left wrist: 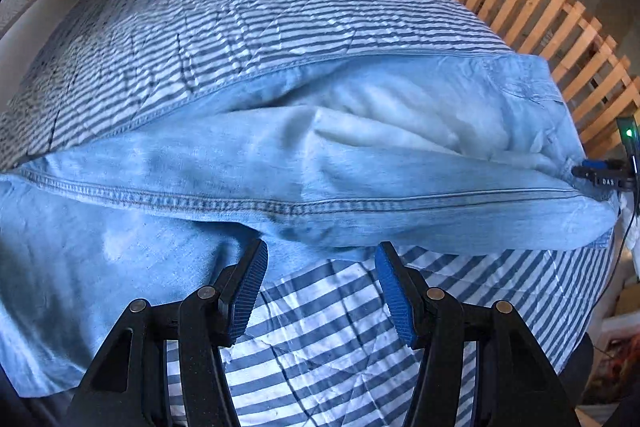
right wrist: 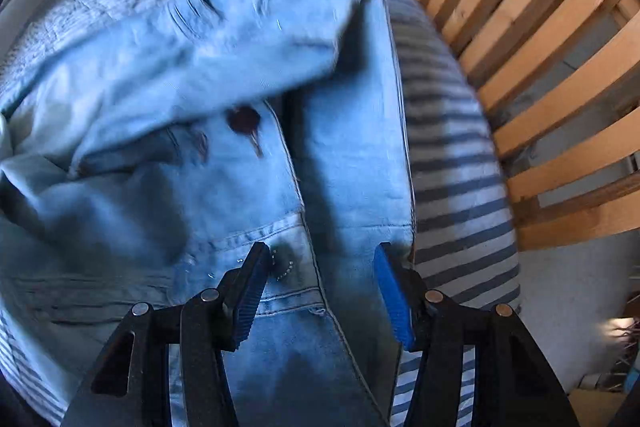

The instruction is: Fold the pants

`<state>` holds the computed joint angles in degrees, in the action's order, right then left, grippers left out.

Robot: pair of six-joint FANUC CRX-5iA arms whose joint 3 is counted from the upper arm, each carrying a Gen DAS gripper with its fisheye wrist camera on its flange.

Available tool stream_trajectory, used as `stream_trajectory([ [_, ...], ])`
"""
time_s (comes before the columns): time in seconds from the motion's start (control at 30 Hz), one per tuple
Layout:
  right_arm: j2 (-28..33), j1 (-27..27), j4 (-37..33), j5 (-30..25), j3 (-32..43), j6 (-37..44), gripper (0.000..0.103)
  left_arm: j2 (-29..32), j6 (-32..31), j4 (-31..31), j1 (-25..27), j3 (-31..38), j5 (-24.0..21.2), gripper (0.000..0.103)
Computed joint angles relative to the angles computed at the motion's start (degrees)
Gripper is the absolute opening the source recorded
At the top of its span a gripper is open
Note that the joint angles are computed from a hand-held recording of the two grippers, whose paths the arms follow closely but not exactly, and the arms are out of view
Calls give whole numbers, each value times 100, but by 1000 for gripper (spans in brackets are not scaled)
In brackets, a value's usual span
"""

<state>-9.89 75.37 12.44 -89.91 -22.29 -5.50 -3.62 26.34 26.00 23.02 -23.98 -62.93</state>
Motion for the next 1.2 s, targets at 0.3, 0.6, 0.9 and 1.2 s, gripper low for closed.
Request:
stream_trajectory([
  [0.3, -512, 784, 229, -31, 25, -345, 9, 268, 228, -19, -25, 119, 120, 60],
  [0.6, -543, 2007, 602, -1136, 638, -1782, 8, 197, 92, 13, 25, 99, 16, 60],
  [0.9, -814, 2539, 28, -1295, 149, -3324, 27, 60, -244, -19, 140, -26, -123, 60],
  [1.2, -306, 3333, -146, -1365, 389, -3391, 37, 131, -448, -95, 555, 49, -646, 60],
])
